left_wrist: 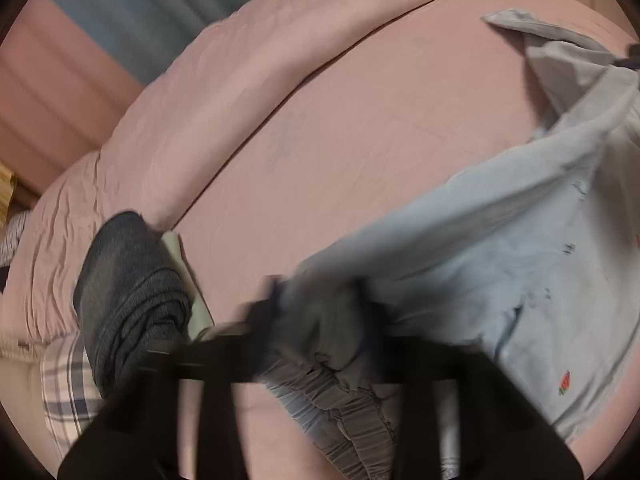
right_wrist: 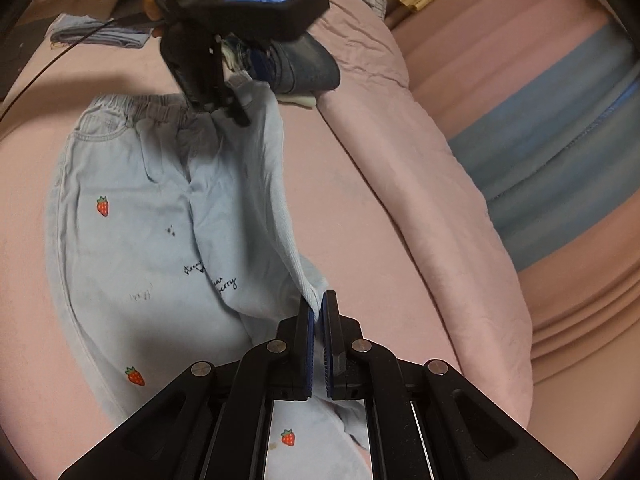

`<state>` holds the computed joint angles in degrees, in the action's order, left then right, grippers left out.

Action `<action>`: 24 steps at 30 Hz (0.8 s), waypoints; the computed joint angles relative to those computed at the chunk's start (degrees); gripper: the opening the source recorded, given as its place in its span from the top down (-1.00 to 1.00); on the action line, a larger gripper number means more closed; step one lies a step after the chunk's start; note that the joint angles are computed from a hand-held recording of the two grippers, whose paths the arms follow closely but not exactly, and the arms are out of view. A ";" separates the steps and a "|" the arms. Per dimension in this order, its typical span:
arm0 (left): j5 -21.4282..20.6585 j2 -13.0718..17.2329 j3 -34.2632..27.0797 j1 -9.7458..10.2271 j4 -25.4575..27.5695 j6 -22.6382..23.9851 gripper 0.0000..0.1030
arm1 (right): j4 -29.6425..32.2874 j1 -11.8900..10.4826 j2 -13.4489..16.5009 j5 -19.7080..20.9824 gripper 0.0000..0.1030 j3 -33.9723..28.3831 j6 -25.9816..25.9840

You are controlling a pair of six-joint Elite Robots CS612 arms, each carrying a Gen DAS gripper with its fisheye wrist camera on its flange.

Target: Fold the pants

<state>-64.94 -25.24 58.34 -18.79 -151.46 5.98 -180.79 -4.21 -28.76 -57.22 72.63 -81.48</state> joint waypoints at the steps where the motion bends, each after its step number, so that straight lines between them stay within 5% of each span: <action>1: 1.08 -0.10 0.36 -0.10 -0.62 -0.73 0.79 | -0.20 0.13 0.25 -0.44 0.94 -0.35 0.14; 4: 2.77 -2.09 5.14 -0.59 -7.05 -1.69 0.87 | -1.86 0.34 0.69 -1.26 0.94 -0.60 1.29; 11: -1.65 -8.68 20.11 -2.39 -18.50 -6.67 0.89 | -4.73 -0.65 -0.68 -0.38 0.94 3.62 2.89; 15: -3.32 -9.47 23.31 -3.16 -19.44 -9.62 0.89 | -5.58 -1.19 -1.52 0.02 0.94 6.82 1.54; 24: -9.14 -9.57 28.84 -3.69 -25.96 -24.62 0.90 | -1.24 -1.86 -3.04 0.54 0.94 12.43 -4.28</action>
<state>-74.08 -34.81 87.18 -22.48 -177.42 -18.65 -182.03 -6.07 -31.80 -56.68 85.05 -85.76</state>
